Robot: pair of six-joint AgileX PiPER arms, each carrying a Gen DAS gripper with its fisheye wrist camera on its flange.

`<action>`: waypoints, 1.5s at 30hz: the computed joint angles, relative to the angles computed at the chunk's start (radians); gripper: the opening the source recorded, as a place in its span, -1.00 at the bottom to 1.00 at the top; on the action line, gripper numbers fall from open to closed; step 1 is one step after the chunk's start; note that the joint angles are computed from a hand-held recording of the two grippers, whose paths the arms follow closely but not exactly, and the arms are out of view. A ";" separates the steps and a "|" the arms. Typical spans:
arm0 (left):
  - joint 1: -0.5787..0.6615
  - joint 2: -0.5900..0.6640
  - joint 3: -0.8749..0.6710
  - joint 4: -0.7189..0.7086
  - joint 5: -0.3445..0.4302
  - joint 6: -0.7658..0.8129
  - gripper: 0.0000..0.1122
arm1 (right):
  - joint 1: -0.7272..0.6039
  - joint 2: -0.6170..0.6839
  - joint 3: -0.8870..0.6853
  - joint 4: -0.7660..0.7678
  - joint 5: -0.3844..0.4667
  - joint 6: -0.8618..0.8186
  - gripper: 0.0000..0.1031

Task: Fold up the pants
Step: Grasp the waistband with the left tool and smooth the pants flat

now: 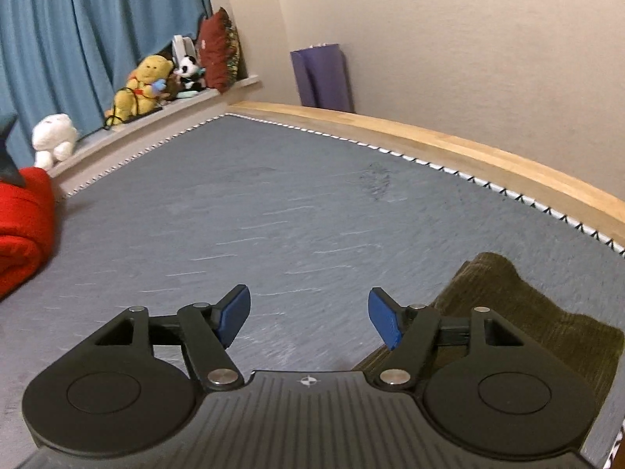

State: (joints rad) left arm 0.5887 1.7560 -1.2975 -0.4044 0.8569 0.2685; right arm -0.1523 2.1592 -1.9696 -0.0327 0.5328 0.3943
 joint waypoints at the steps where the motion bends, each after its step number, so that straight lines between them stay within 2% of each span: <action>1: 0.023 0.010 -0.004 -0.056 0.027 0.038 0.42 | -0.001 -0.021 0.024 0.022 -0.008 -0.010 0.34; 7: 0.106 0.028 0.036 -0.219 0.052 0.223 0.38 | 0.000 -0.128 0.165 0.040 -0.103 -0.028 0.37; 8: 0.118 0.037 0.046 -0.248 0.057 0.250 0.42 | 0.002 -0.140 0.183 0.034 -0.113 -0.026 0.38; 9: 0.132 0.038 0.056 -0.260 0.059 0.263 0.56 | 0.003 -0.150 0.202 0.034 -0.121 -0.027 0.38; 11: 0.148 0.067 0.047 -0.265 0.109 0.271 0.57 | 0.002 -0.167 0.233 0.054 -0.125 -0.045 0.38; 15: 0.108 0.060 0.079 -0.266 0.052 0.381 0.57 | -0.012 -0.187 0.266 0.126 -0.119 -0.099 0.38; 17: 0.081 0.050 0.087 -0.231 0.013 0.374 0.44 | -0.021 -0.193 0.276 0.120 -0.124 -0.089 0.38; 18: 0.077 0.041 0.092 -0.227 -0.001 0.384 0.15 | -0.024 -0.197 0.284 0.109 -0.128 -0.075 0.38; 19: 0.078 0.035 0.093 -0.238 -0.003 0.403 0.00 | -0.026 -0.197 0.289 0.104 -0.129 -0.063 0.38; 22: 0.089 -0.026 0.126 -0.308 -0.075 0.491 -0.22 | -0.044 -0.185 0.277 0.126 -0.105 -0.054 0.38; 23: 0.109 -0.038 0.113 -0.356 -0.072 0.509 -0.23 | -0.049 -0.179 0.271 0.132 -0.096 -0.051 0.38; 26: 0.133 -0.022 0.047 -0.349 -0.028 0.466 -0.23 | -0.067 -0.170 0.264 0.162 -0.086 -0.065 0.38; 29: 0.066 0.014 0.016 -0.152 -0.039 0.302 -0.10 | -0.088 -0.167 0.267 0.182 -0.090 -0.084 0.38; 30: 0.032 0.007 0.030 -0.054 -0.081 0.223 0.03 | -0.098 -0.166 0.268 0.192 -0.089 -0.094 0.38; 31: 0.004 -0.007 0.042 0.023 -0.116 0.149 0.26 | -0.109 -0.164 0.268 0.204 -0.087 -0.108 0.38; 34: -0.049 -0.103 0.092 0.126 -0.222 0.050 0.28 | -0.152 -0.151 0.268 0.228 -0.089 -0.165 0.38; 35: -0.065 -0.149 0.129 0.120 -0.281 0.076 0.28 | -0.167 -0.145 0.267 0.231 -0.093 -0.184 0.38; 36: -0.062 -0.184 0.150 0.077 -0.301 0.142 0.26 | -0.180 -0.141 0.271 0.231 -0.101 -0.202 0.38; 38: -0.069 -0.237 0.205 -0.106 -0.324 0.342 0.26 | -0.212 -0.129 0.275 0.233 -0.115 -0.251 0.38; 40: -0.079 -0.259 0.223 -0.242 -0.282 0.534 0.25 | -0.247 -0.115 0.278 0.234 -0.126 -0.293 0.38; 41: -0.101 -0.265 0.230 -0.251 -0.249 0.592 0.25 | -0.266 -0.107 0.277 0.242 -0.126 -0.312 0.38; 43: -0.161 -0.234 0.249 -0.150 -0.215 0.614 0.24 | -0.307 -0.090 0.269 0.269 -0.115 -0.346 0.38; 45: -0.233 -0.120 0.272 0.050 -0.255 0.533 0.22 | -0.348 -0.072 0.257 0.314 -0.097 -0.386 0.38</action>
State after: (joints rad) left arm 0.3559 1.6365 -1.0253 -0.3544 0.6015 0.8015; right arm -0.5007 2.0870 -1.7127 0.2817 0.4363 0.0079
